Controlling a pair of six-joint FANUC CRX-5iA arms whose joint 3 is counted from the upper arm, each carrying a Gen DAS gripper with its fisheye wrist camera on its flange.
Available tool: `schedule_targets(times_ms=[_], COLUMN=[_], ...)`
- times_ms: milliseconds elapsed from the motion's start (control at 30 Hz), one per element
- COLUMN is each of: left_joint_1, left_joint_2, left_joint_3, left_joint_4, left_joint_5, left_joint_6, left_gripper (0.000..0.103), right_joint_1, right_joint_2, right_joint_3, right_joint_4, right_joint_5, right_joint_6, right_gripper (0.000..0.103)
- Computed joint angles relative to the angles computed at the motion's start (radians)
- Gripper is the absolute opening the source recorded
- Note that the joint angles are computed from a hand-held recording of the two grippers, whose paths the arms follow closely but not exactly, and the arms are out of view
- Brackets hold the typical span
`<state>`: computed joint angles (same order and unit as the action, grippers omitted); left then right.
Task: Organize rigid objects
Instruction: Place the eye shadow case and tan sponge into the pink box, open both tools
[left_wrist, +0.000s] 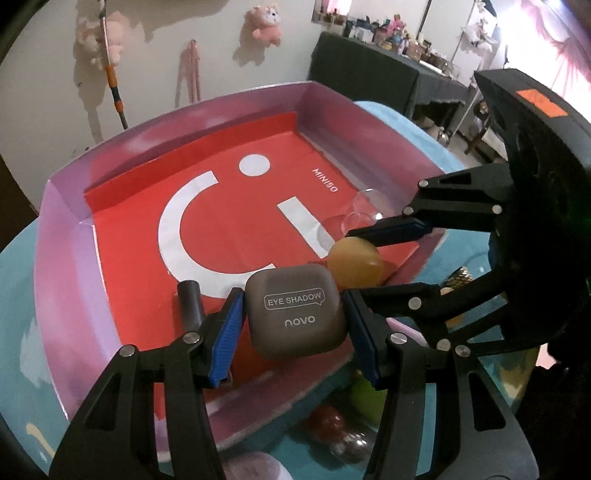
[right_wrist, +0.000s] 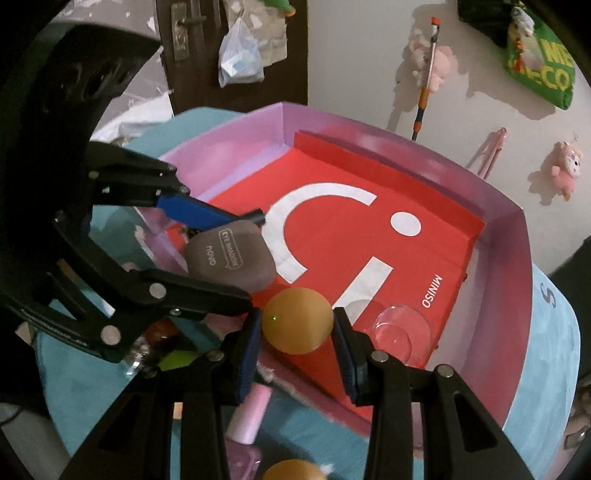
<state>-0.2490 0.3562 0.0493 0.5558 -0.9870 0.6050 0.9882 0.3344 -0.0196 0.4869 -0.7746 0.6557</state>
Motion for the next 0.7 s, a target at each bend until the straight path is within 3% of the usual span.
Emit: schedule_targets(times_ms=[400,700], left_joint_1=[-0.012,-0.023], left_joint_2=[0.094,0.137], left_joint_3=[0.134,0.191], left_joint_4=[-0.081,-0.124], left_joint_5=[-0.083,-0.119], left_joint_6=[0.028,0.065], left_gripper=[0.052,0.053], right_joint_1=[-0.031,-0.044], right_joint_2=[0.069,0.088], right_joint_3=[0.126,0.164], right_joint_4=[-0.12,-0.155], right_joint_5=[-0.117,-0.146], right_joint_6=[0.199,0.237], right_gripper=[0.04,0.04])
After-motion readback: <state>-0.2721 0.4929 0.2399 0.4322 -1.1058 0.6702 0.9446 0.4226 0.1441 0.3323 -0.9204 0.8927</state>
